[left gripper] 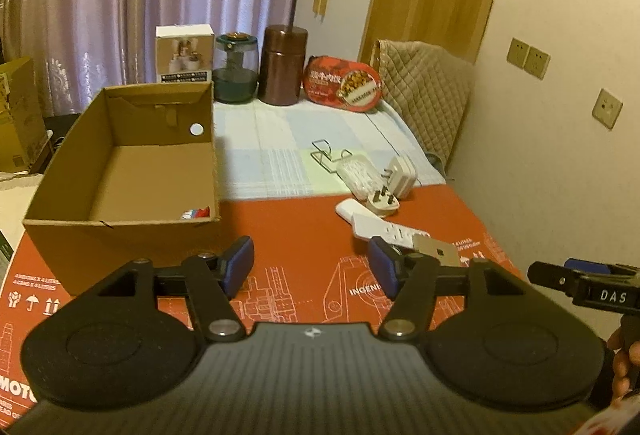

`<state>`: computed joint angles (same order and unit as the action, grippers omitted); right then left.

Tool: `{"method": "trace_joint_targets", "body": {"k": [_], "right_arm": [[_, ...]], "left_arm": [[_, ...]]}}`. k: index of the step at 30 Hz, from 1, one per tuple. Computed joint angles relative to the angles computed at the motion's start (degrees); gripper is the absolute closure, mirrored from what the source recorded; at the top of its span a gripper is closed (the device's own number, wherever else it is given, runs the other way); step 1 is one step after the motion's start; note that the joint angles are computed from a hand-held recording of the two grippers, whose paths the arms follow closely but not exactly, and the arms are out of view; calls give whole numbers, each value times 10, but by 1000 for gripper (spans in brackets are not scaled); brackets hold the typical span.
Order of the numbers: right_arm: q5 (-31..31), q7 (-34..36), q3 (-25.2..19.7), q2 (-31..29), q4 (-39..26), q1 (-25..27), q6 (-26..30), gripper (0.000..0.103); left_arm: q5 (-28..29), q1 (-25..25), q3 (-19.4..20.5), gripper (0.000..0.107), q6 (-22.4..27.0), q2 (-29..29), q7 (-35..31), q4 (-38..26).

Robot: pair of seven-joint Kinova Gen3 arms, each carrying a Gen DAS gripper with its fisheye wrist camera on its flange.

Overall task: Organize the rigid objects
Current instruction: 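Move both grippers back to the mat toward the pill bottle and router box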

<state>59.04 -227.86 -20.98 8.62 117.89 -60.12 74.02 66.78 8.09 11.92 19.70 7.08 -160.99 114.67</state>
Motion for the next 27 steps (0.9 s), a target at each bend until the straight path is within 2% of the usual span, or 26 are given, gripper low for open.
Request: {"method": "trace_joint_targets", "body": {"k": [6,15,21,27], "right_arm": [[3,-22,7,-4,16,16,-32,16],[16,-43,19,-6,45,51,-91,15],[43,-60,39,8,63,84,-153,14],[79,-88,64,36,73,113,-204,11]], "left_arm": [[-1,13,19,46,-36,17,-6,3],[-1,-2,68,46,-70,65,-22,-5],[-58,-3,92,46,-88,110,28,-26],[-137,20,81,46,-88,155,103,-59]]}}
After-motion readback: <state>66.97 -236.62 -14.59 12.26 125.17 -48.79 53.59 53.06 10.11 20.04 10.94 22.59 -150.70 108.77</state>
